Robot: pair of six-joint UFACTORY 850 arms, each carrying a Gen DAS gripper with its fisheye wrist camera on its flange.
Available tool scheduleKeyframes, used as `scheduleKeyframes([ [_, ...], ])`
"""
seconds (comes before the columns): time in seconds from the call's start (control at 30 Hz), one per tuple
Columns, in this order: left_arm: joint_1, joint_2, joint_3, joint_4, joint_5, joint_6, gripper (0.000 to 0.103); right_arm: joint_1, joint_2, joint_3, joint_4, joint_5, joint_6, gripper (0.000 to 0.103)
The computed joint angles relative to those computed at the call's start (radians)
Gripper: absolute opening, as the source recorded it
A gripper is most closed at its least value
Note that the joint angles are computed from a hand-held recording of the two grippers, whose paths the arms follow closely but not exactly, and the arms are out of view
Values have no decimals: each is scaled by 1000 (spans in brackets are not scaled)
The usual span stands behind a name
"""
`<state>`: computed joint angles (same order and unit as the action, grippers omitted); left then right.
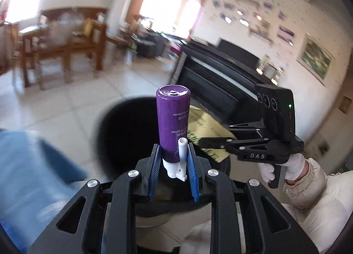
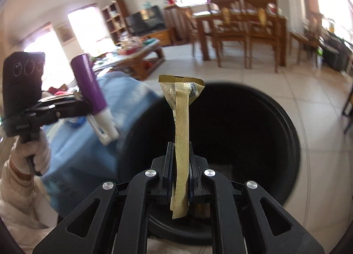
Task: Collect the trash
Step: 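Carry the tube and paper bag to the black bin and release both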
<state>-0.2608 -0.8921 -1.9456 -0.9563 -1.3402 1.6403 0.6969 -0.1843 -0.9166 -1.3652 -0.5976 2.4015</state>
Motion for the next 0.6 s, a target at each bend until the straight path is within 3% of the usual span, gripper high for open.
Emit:
scheduleKeyframes([
  [0.23,-93,-20,52,98,81,-8,25,7,22,88,-10,-5,89,11],
  [0.6,-82,-19,66,134,123,-24,26,-8,-16,57,-7,23,87,11],
])
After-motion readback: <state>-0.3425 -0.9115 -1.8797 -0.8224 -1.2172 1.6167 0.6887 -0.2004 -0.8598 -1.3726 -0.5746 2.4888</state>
